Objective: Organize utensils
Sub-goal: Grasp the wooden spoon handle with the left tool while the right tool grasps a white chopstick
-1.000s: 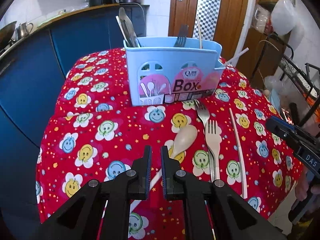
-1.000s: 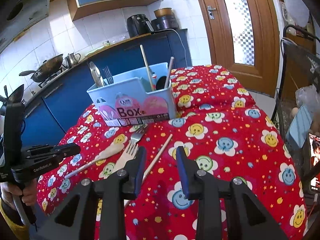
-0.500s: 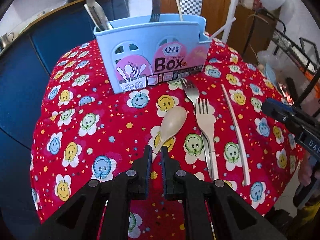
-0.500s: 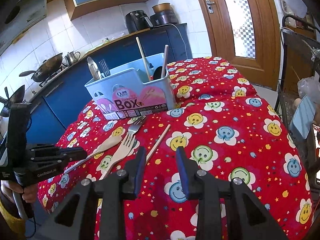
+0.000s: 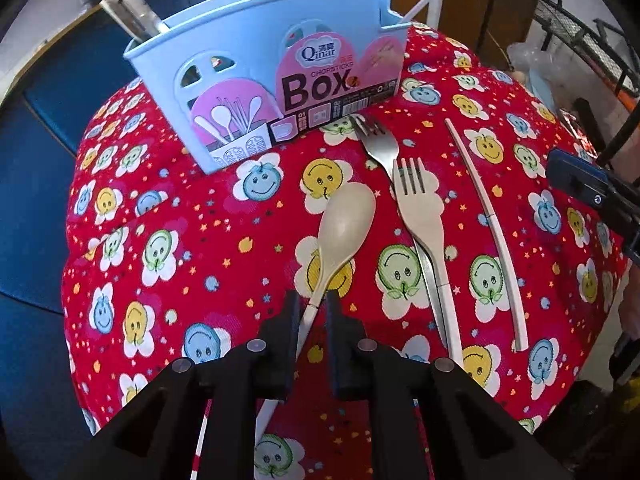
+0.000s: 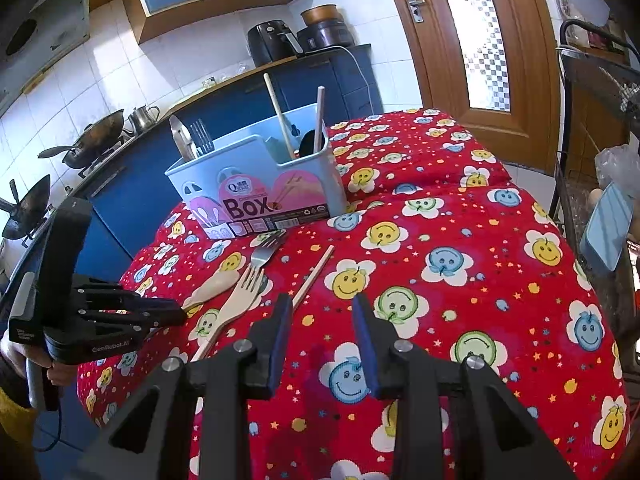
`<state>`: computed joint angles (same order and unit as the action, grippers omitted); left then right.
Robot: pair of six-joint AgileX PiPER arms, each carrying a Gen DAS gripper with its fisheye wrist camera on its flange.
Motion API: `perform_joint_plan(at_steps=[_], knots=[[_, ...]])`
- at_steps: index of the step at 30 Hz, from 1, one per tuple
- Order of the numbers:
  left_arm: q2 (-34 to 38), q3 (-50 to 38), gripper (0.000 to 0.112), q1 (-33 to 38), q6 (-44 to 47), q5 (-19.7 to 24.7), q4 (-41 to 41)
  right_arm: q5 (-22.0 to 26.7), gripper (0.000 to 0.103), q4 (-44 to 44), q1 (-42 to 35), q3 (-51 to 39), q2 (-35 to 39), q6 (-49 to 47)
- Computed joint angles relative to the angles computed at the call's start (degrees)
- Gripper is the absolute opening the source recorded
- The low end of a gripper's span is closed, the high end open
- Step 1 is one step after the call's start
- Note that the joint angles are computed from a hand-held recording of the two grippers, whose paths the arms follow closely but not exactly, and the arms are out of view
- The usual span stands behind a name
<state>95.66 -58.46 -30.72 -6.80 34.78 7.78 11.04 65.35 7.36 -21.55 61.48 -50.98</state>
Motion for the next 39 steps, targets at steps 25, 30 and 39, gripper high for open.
perform_joint_plan(at_steps=[25,30,39], knots=[[-3.58,3.54,0.005,14.12,21.07,0.67,-31.01,4.23,0.034,-16.22,-0.69,-4.59,3.07,13.43],[-8.30,10.35,0.005,16.87,25.99,-6.03,-39.32,7.05,0.034,-24.78,0.29,-7.98,6.14,21.57],[-14.74,18.91,0.005,20.76,47.94,-13.07,-65.32,14.34,0.034,-44.58,4.94,-18.21,14.28,41.61]])
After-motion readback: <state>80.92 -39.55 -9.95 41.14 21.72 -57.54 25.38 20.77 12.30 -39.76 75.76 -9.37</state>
